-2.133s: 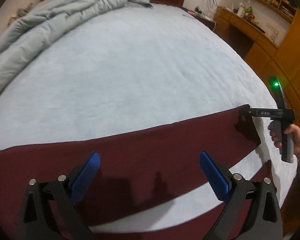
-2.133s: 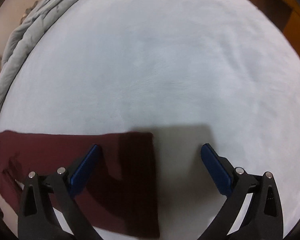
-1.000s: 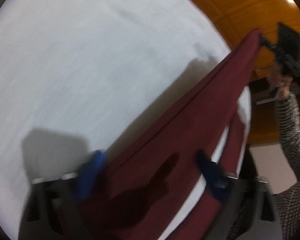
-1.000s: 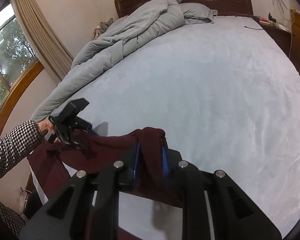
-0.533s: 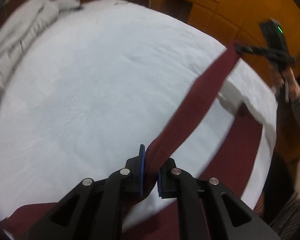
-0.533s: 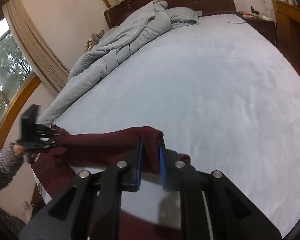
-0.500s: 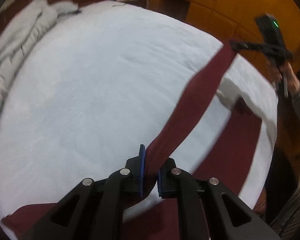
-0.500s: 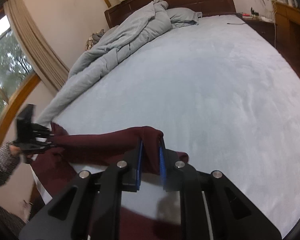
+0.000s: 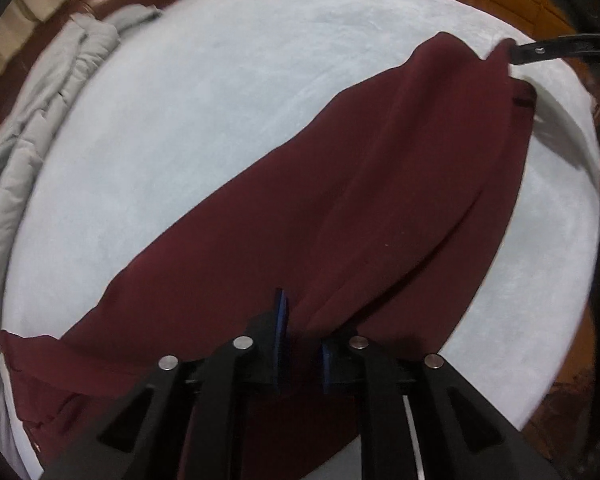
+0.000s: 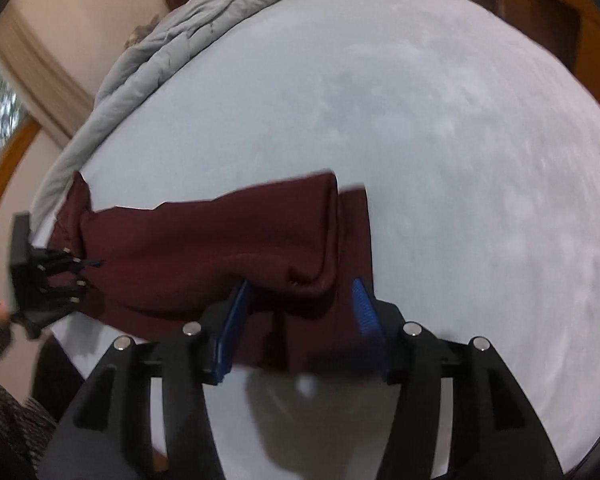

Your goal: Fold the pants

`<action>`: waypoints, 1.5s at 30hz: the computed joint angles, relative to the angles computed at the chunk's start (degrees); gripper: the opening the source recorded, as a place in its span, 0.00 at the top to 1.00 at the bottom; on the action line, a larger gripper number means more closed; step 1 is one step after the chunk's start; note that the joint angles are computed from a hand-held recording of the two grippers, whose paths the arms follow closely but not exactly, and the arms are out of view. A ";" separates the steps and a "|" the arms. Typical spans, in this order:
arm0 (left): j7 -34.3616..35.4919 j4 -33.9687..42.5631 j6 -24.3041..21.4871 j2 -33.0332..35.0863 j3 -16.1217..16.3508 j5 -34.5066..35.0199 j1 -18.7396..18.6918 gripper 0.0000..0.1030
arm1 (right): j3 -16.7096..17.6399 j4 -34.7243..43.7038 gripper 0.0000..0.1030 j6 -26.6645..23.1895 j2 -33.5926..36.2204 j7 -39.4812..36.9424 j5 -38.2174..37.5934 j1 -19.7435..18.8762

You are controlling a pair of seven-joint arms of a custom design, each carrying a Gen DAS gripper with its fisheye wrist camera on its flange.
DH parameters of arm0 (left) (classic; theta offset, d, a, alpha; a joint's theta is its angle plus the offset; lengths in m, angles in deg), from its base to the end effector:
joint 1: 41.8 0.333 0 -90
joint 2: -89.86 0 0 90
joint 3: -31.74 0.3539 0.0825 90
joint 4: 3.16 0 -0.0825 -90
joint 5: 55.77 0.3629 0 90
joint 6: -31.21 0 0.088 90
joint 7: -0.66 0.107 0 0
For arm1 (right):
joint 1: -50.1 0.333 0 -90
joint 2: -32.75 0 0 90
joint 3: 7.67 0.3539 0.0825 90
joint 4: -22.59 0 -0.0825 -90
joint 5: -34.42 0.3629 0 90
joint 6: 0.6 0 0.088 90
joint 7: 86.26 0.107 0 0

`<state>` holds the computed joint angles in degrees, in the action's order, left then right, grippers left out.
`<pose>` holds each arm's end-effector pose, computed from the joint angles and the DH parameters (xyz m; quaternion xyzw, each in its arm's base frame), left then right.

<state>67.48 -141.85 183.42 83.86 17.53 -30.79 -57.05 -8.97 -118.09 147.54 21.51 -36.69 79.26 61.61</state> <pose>0.4155 -0.2505 0.4329 -0.5122 0.8311 -0.1070 0.1882 0.4540 0.0683 0.4520 -0.7617 0.5773 -0.0034 0.2941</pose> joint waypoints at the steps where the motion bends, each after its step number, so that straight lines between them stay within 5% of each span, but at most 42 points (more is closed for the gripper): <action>1: -2.13 0.35 -0.43 0.47 -0.64 2.54 0.25 0.85 | -0.67 -0.64 0.42 -1.34 -0.98 0.75 1.38 -0.25; 7: -9.89 1.57 -1.72 2.05 -1.49 10.58 -0.14 0.82 | -4.42 -3.68 0.34 -12.94 -4.62 0.89 17.49 -0.02; 12: -9.33 -0.05 -0.95 0.40 -0.21 6.70 -0.29 0.80 | -0.73 -3.71 0.34 -10.03 -1.71 4.37 23.68 -0.06; 15: -8.05 -0.42 -0.38 -0.09 0.28 2.97 -0.15 0.80 | -0.23 -2.54 0.52 -8.62 0.55 6.19 27.44 0.00; 17: -7.49 -0.29 -0.79 -0.22 0.14 2.51 -0.06 0.80 | -0.05 -2.20 0.76 -8.28 0.94 7.22 28.43 -0.29; 18: -7.33 -0.14 -1.03 -0.22 0.01 2.53 -0.04 0.80 | 0.13 -2.22 0.96 -7.65 0.76 7.87 27.28 -0.54; 26: -0.90 -2.66 3.13 -3.26 1.69 -6.64 -0.25 0.80 | -0.76 -3.26 0.97 -5.74 -4.42 -0.22 31.41 -0.87; 31: -0.65 -1.65 3.17 -4.16 0.84 -9.39 -1.28 0.80 | 0.48 -3.14 0.97 -1.44 -4.07 6.65 24.30 -1.19; 34: -2.09 -0.33 0.32 -0.45 -0.68 -6.29 -1.17 0.79 | 1.99 -3.73 0.97 -0.43 -0.27 18.03 12.26 -1.96; 37: -7.55 -1.62 2.34 0.58 -1.49 0.30 -0.68 0.78 | 1.78 -4.64 0.95 1.41 1.36 19.52 12.89 -0.41; 42: -3.08 -2.86 3.84 -2.08 0.94 -10.66 -2.28 0.55 | 2.81 -5.15 0.67 2.88 -2.24 27.02 2.44 -0.61; 45: -1.82 -6.25 4.19 -8.22 2.09 -15.21 -3.00 0.38 | 6.53 -6.46 0.65 4.67 -6.56 38.71 -11.31 -2.48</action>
<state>65.66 -148.10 187.61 75.63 19.62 -46.00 -60.05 -2.44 -124.55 152.21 14.95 2.03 67.95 59.13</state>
